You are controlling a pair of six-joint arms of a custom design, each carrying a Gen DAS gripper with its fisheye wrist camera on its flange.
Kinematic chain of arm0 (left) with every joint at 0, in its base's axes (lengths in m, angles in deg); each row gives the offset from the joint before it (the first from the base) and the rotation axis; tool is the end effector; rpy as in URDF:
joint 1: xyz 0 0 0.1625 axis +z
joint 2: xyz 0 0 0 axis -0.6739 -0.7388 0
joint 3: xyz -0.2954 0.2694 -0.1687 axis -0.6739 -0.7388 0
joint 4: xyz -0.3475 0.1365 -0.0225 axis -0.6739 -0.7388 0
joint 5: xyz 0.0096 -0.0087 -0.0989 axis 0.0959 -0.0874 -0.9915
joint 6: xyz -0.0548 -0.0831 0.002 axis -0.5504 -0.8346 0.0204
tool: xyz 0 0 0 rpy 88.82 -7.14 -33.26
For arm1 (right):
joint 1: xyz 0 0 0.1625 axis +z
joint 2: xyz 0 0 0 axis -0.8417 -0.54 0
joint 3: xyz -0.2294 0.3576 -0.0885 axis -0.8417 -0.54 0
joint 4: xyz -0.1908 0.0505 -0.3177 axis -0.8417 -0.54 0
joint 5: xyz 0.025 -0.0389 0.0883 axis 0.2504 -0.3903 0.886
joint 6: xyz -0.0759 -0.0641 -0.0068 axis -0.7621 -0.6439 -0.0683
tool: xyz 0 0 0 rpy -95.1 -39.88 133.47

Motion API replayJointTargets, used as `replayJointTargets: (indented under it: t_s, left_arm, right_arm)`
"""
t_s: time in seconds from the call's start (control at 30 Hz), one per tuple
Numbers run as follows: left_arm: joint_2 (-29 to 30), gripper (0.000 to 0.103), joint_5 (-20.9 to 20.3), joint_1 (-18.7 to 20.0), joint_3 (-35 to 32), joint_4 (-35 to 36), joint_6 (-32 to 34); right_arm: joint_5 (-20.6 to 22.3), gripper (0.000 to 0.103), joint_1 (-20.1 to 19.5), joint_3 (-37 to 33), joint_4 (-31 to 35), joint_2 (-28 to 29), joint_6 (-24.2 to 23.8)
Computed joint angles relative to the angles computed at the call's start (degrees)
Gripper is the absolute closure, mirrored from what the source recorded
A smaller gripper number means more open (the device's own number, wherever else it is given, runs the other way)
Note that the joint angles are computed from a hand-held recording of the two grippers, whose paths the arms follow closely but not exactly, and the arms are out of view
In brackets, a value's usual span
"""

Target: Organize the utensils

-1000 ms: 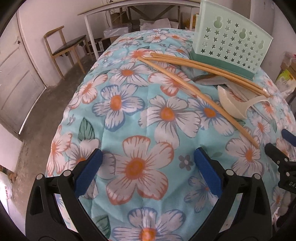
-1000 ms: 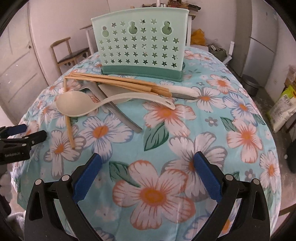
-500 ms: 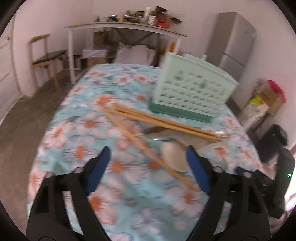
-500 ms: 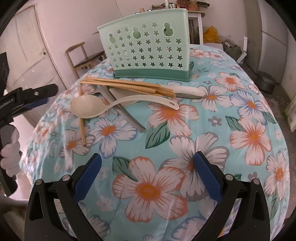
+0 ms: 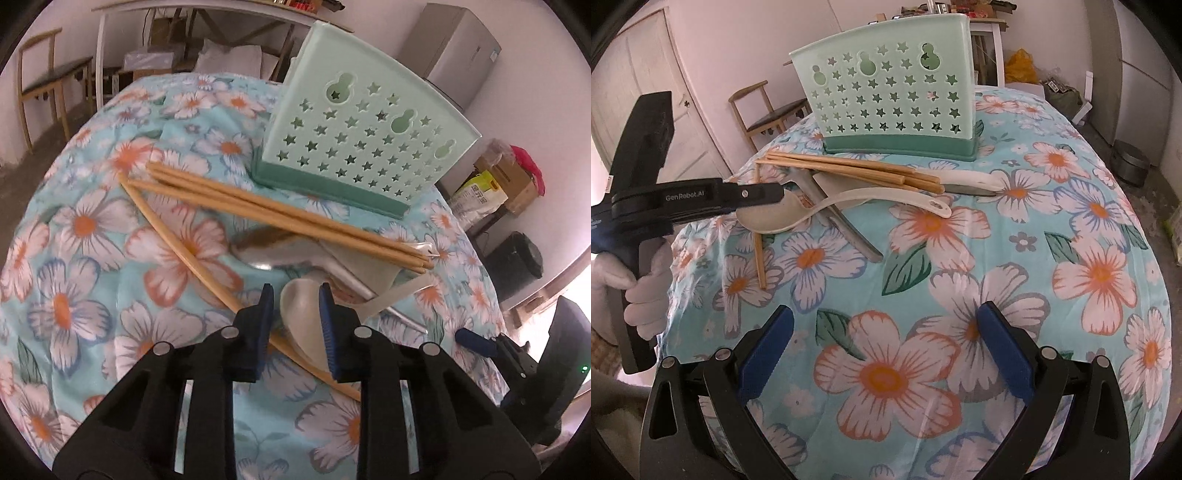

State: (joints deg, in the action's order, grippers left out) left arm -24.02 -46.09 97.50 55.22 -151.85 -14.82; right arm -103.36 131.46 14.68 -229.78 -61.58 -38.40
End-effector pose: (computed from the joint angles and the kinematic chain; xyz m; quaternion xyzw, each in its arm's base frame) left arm -0.3266 -0.8015 -0.0645 0.1016 0.9310 -0.2977 0.1852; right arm -0.0848 -0.7552 0.3575 0.2764 -0.9138 0.2234 0.1964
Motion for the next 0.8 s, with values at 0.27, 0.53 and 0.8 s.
replayJointTargets:
  t_s: [0.27,0.53,0.8]
  left_arm:
    - [-3.1,0.080,-6.8,1.2,7.9,-7.1,-4.0]
    - [-0.9,0.096,-3.1,0.2,6.4,-8.5,-3.8]
    - [-10.8,0.097,-4.5,-0.9,25.2,-23.3,-3.7]
  right_arm:
    - [-0.7,0.006,0.2,0.8,-2.1,0.2,-1.0]
    - [-1.4,0.006,0.4,2.2,-3.8,-0.4,-1.6]
    - [3.8,0.024,2.0,5.6,-9.4,-4.7,-8.8]
